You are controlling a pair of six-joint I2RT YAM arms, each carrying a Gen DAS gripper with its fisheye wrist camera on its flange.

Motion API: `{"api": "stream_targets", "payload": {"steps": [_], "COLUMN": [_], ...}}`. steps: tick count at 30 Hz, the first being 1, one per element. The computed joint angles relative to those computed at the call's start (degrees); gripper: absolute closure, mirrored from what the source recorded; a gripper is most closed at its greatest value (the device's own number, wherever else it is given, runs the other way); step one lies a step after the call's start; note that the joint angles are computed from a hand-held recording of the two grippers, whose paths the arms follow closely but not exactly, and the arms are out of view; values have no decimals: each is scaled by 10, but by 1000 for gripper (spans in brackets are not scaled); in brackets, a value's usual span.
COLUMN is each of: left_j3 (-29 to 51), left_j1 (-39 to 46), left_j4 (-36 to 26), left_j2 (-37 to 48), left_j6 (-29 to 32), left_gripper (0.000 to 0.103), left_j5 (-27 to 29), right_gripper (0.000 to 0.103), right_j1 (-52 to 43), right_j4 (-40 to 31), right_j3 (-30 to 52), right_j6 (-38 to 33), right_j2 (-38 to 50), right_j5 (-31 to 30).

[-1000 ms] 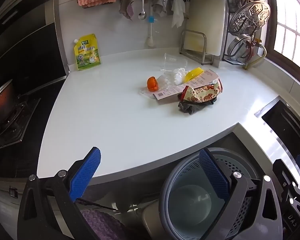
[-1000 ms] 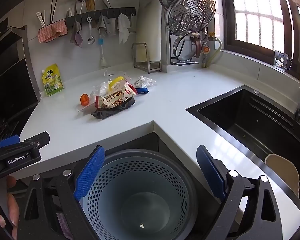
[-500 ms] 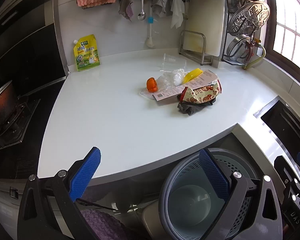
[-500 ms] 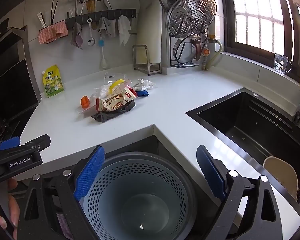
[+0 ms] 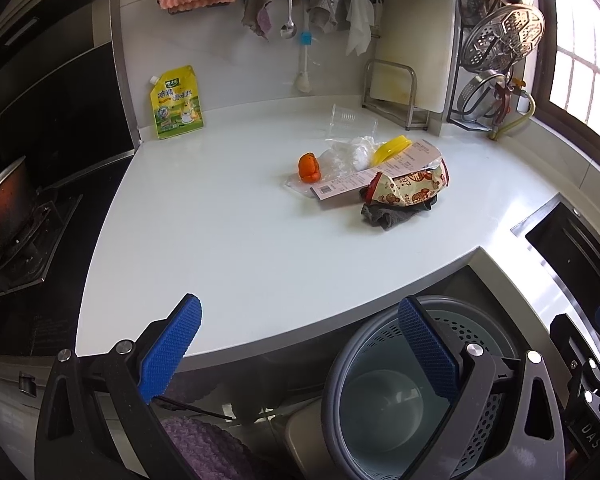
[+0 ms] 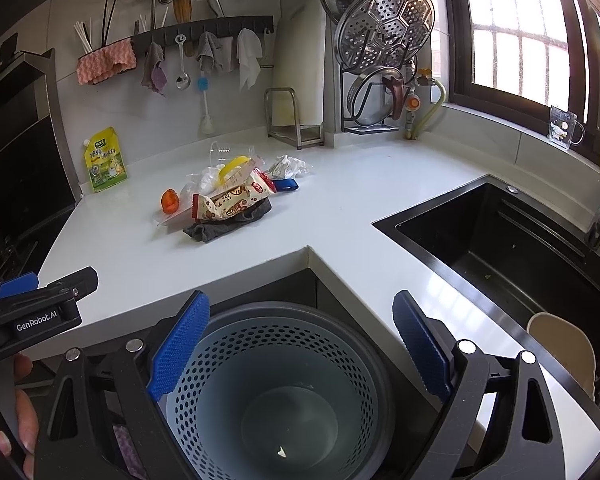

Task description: Collect trash

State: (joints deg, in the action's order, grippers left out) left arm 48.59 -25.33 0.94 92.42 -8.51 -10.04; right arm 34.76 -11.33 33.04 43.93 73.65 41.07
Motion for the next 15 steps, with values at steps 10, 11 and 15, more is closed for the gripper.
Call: {"api": "stream_targets", "payload": {"steps": [10,11,15], "left_j3": [-3,-4,-5], "left_j1": [1,2,1], "left_j4": [5,6,8], "left_j2": [6,6,7], "left_j6": [2,2,2], "left_gripper": [6,6,6], "left_j5": [0,1,0], "right_gripper": [14,14,14], "right_j1": [5,5,6], "right_j4": [5,6,7], "right_j3": [0,0,0], "right_j6": [4,5,7], "right_j2": [9,11,13], "right_j5": [3,3,3]}}
